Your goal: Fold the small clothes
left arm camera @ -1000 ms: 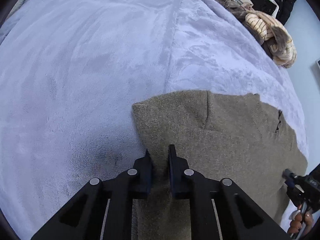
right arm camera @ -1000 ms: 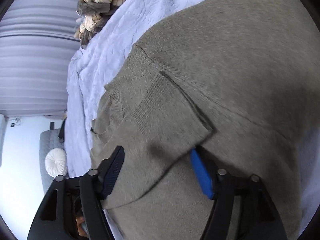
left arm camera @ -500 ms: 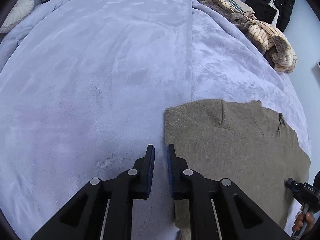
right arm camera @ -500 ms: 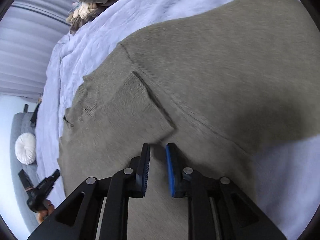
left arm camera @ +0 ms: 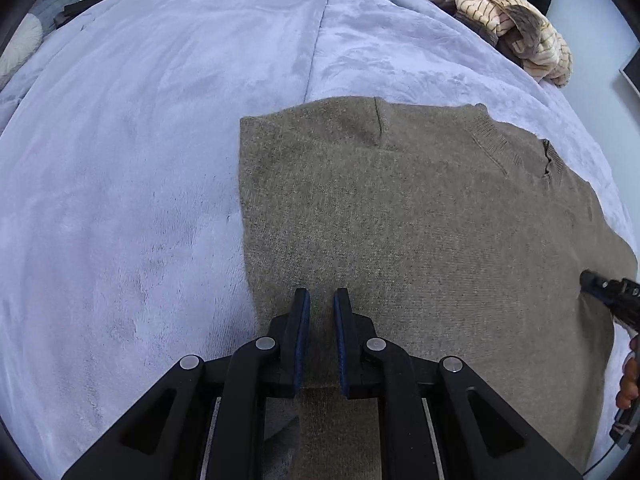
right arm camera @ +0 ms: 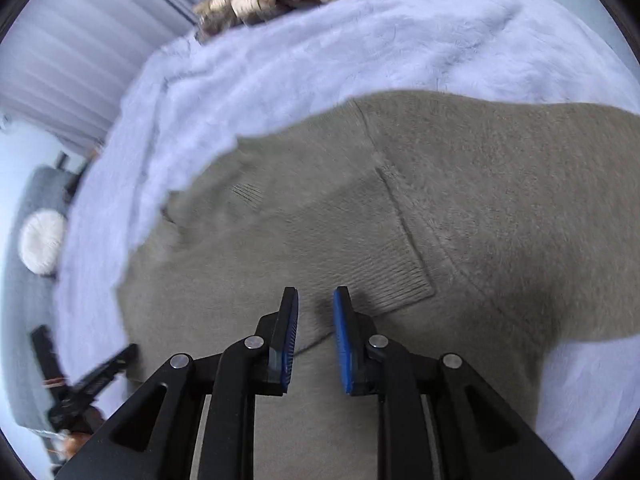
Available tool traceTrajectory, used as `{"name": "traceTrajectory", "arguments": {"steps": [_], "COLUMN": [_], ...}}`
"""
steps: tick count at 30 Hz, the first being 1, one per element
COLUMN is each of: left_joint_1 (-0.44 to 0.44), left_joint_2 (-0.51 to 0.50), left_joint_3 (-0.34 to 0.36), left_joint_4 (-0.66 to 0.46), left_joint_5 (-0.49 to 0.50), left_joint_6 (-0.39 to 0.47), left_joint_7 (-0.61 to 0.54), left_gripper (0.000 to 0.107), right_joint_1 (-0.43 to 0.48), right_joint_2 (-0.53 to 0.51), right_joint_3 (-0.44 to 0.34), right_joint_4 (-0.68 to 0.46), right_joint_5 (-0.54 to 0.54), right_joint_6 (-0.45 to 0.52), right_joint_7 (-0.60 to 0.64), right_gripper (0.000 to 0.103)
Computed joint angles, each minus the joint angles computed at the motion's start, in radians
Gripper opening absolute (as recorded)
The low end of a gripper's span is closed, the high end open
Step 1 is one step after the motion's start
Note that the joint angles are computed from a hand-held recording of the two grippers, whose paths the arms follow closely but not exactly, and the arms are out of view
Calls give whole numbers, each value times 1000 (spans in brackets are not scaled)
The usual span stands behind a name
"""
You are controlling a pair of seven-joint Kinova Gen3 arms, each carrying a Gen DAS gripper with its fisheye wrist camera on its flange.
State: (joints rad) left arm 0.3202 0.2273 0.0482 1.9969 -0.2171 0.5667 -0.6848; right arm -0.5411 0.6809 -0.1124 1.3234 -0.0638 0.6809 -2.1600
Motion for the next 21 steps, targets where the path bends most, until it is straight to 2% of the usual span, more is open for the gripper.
{"name": "traceTrajectory", "arguments": {"steps": [1, 3, 7, 9, 11, 14, 16, 21], "left_joint_1": [0, 7, 51, 64, 72, 90, 101, 136], "left_joint_2": [-5, -10, -14, -13, -13, -3, 14, 73], "left_joint_3": [2, 2, 2, 15, 32, 56, 71, 93], "left_joint_4": [4, -6, -34, -56, -74, -106, -136, -217], "left_joint_5": [-1, -6, -71, -78, -65, -41, -16, 32], "left_joint_6": [1, 29, 96, 135, 162, 187, 202, 237], "left_joint_7": [6, 7, 65, 86, 98, 107, 99, 55], "left_gripper": [14, 14, 14, 14, 14, 14, 14, 14], "right_joint_1": [-13, 16, 146, 214, 259, 263, 259, 294], "right_joint_2": [27, 29, -35, -63, -97, -138, -165, -188], "right_joint_3": [13, -13, -138, -209, -242, -213, -186, -183], "right_joint_4": [-18, 2, 164, 217, 275, 333, 375, 431], "right_joint_5": [15, -4, -61, -66, -107, -220, -301, -422], "right_joint_6": [25, 27, -107, -134, -168, -193, -199, -201], "right_joint_7": [-31, -70, -42, -26, 5, 77, 135, 242], "right_gripper": [21, 21, 21, 23, 33, 42, 43, 49]}}
